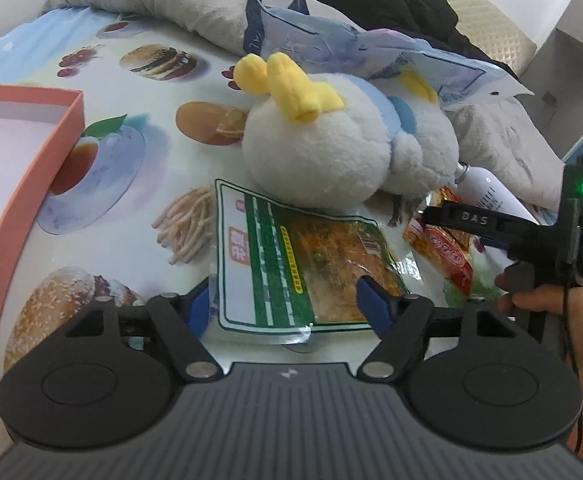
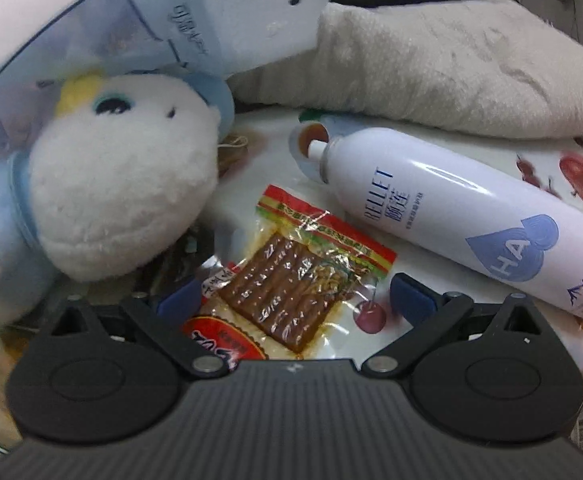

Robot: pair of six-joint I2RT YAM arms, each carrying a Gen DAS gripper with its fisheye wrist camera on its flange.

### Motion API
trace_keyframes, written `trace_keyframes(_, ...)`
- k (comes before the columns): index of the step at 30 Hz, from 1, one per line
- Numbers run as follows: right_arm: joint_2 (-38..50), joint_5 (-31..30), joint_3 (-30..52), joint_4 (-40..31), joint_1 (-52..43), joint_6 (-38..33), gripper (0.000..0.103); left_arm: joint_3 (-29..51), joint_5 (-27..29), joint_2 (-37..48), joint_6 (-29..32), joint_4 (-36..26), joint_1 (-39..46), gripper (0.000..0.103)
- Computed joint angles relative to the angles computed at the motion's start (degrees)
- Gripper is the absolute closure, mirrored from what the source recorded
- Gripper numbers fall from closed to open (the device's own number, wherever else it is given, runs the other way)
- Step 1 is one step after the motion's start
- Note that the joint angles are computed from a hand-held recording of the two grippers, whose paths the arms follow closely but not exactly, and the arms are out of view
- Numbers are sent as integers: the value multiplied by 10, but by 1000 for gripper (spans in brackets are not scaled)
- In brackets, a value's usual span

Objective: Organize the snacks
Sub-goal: 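Grasp the green-labelled meat pack with the left tool while the right tool grasps the brown strip pack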

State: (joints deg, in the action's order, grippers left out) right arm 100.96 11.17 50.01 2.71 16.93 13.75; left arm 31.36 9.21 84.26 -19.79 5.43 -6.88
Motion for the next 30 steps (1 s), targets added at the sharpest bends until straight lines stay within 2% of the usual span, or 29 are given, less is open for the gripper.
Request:
trace_keyframes(2,0,-10,2,-6,-1,-16,0,-1,-3,2,-6,1,-3,34)
trace_keyframes(4,-4,-29,12,-29,-7,-22,0,1,-15,0,-18,-6,-11,45)
trace_keyframes(5,-7,-38,16,-41,-11,-28,1,5,-14,1,-18,-13,-13,55)
trace_keyframes(6,-10,-42,18,-50,-12,-32,4,7,-10,2,-22,-17,-14,59)
trace_keyframes(9,-22,-48,14,-62,-9,-39,16,5,-4,1,-33,-23,-18,90)
trace_keyframes(11,-35,-46,9,-73,-8,-37,28,-4,0,-2,-44,-19,-18,96)
trace_keyframes(13,-45,-49,6,-85,-9,-36,44,-16,5,-12,-54,-15,-20,98)
trace_keyframes(15,-60,-60,0,-99,-9,-38,52,-28,10,-29,-65,-15,-22,100)
trace_keyframes(22,-130,-69,-55,-126,10,-36,56,-89,17,-131,-114,-42,-27,101)
trace_keyframes(27,-205,-74,-112,-147,20,-33,60,-127,13,-241,-134,-111,-33,101)
trace_keyframes(30,-267,-76,-146,-170,22,-22,78,-144,-5,-323,-152,-168,-49,101)
